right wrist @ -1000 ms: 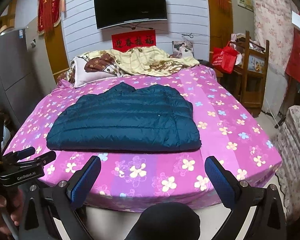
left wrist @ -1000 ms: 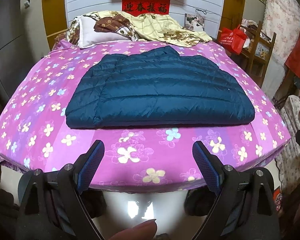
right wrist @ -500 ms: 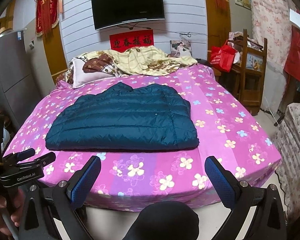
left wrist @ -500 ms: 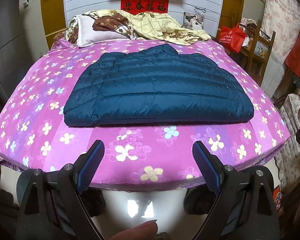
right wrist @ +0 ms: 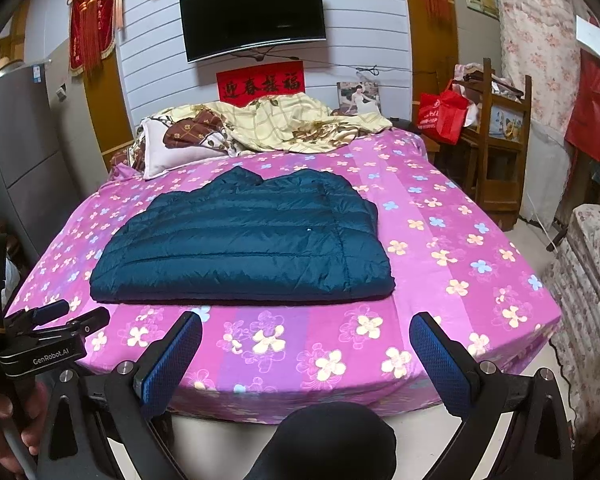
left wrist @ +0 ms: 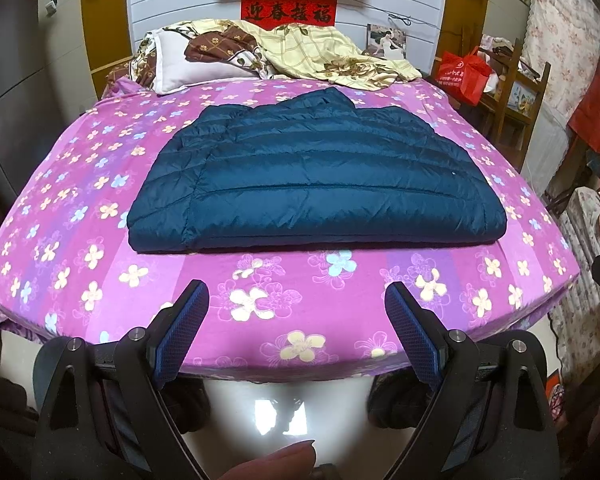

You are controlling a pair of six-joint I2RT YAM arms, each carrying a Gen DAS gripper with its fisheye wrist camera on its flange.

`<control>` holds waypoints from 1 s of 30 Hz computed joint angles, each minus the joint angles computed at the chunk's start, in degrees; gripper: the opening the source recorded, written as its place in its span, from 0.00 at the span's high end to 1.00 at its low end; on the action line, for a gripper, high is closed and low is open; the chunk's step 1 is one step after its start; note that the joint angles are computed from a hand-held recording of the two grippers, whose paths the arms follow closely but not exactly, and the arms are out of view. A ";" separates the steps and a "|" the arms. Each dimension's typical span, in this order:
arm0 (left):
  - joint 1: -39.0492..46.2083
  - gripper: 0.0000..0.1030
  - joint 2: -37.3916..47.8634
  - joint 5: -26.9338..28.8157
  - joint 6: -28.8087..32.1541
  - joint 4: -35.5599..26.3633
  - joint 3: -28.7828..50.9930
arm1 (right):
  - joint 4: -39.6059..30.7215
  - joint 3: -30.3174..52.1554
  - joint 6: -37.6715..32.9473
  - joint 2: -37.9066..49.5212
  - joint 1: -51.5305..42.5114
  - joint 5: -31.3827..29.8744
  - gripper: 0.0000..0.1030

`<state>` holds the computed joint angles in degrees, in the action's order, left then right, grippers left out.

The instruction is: Fold large clothes

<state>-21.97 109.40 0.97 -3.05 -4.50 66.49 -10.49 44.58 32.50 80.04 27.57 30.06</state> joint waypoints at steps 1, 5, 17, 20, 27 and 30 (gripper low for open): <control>-0.03 0.13 0.08 -0.09 -0.02 0.00 0.06 | -0.05 0.09 0.10 0.10 0.07 0.12 0.00; -0.17 0.13 0.02 -0.14 -0.23 -0.15 0.15 | 0.08 0.04 0.09 0.05 0.07 -0.15 0.00; -0.22 0.13 -0.04 0.40 -0.67 -1.28 0.34 | 0.84 0.19 -0.35 0.63 0.14 -0.45 0.00; -0.20 0.13 -0.07 0.40 -0.59 -1.33 0.34 | 0.89 0.23 -0.38 0.82 0.21 -0.41 0.00; -0.32 0.13 -0.06 0.21 -0.72 -1.30 0.35 | 0.88 0.33 -0.10 1.01 0.67 -0.25 0.00; -0.44 0.13 -0.19 0.26 -0.81 -1.35 0.24 | 1.06 0.27 -0.31 0.90 0.79 -0.22 0.00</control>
